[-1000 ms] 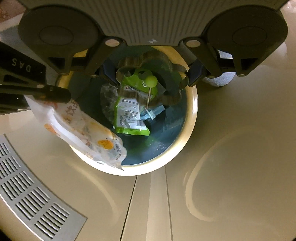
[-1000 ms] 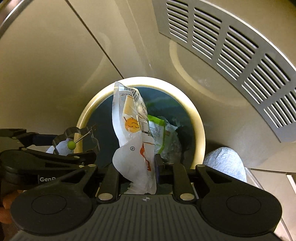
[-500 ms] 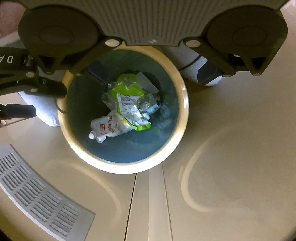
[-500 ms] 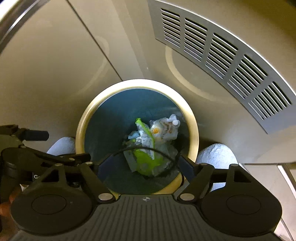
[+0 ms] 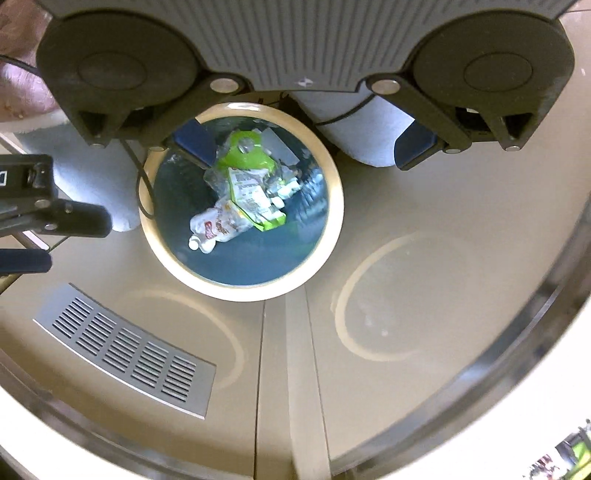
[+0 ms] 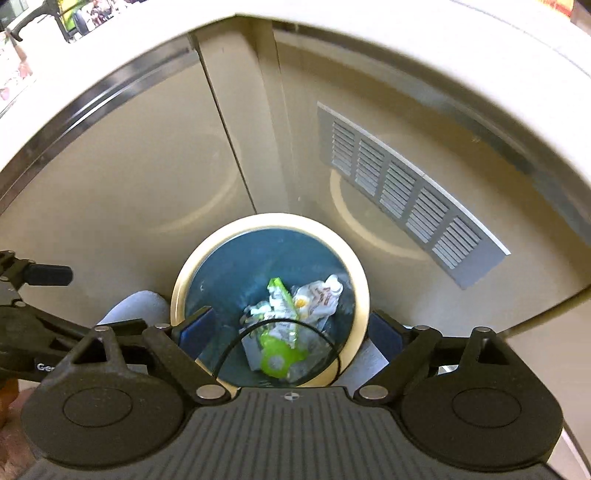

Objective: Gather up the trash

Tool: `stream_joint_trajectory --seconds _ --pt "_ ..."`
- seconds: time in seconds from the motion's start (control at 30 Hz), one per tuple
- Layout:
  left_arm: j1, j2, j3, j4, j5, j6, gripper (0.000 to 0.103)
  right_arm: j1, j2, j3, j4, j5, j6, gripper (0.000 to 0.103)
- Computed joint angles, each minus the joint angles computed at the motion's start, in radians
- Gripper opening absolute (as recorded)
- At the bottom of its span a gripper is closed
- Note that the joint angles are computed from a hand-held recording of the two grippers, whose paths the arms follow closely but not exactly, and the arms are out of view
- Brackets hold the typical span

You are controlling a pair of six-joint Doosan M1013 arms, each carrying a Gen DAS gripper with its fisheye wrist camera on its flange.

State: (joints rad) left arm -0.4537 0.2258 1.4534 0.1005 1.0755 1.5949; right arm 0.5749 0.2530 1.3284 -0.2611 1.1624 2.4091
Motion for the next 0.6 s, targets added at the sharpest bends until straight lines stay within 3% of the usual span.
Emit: stream_joint_trajectory --seconds 0.27,0.6 --pt "0.006 -0.035 0.013 0.024 -0.031 -0.031 0.103 0.026 -0.02 -0.006 -0.06 -0.001 -0.004 0.091" --pt "0.015 -0.06 0.027 0.03 -0.04 -0.029 0.103 0.034 -0.013 -0.043 -0.04 0.01 -0.058 0.091"
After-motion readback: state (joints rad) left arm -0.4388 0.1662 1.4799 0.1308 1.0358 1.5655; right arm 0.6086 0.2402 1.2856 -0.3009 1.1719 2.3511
